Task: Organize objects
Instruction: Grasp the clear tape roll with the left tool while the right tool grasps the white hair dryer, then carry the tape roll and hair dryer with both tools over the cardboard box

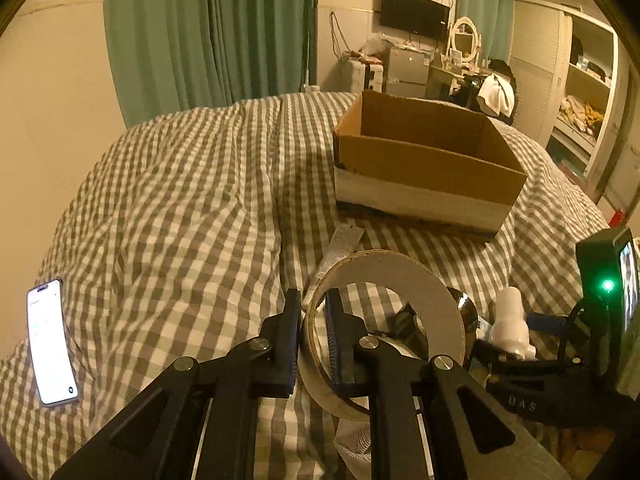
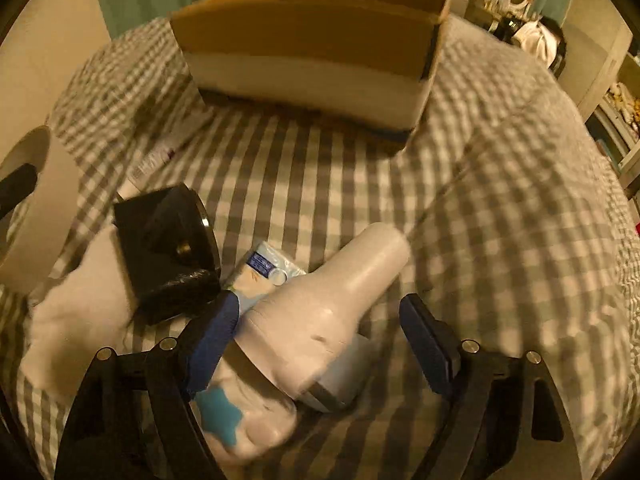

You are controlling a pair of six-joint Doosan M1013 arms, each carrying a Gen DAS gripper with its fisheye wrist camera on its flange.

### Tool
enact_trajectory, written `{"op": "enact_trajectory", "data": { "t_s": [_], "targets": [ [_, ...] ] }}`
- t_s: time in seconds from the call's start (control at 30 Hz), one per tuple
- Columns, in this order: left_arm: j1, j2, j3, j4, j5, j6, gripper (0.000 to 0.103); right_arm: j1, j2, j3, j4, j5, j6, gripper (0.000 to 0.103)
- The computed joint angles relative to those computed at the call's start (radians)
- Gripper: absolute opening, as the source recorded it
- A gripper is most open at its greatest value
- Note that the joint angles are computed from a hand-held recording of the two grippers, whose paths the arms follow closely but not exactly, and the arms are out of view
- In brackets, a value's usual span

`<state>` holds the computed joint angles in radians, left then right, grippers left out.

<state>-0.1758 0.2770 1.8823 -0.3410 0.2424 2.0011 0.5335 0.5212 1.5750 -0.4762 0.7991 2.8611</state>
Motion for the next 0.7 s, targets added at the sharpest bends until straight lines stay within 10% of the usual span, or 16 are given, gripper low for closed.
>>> {"op": "enact_trajectory", "data": {
  "t_s": [0.03,0.13,0.7],
  "targets": [
    [0.001,0.001,0.0,-0.015,0.004,0.018,0.012,0.001,0.0,0.002,-0.01,-0.013,0.009,0.062],
    [0.001,-0.003,0.005,-0.045,0.005,0.052,0.012,0.015,-0.004,0.002,-0.069,-0.007,0.048,0.052],
    [0.001,-0.064,-0.01,-0.234,0.05,0.233,0.012,0.066,-0.113,0.053,-0.376,-0.059,0.255,0.051]
  ]
}}
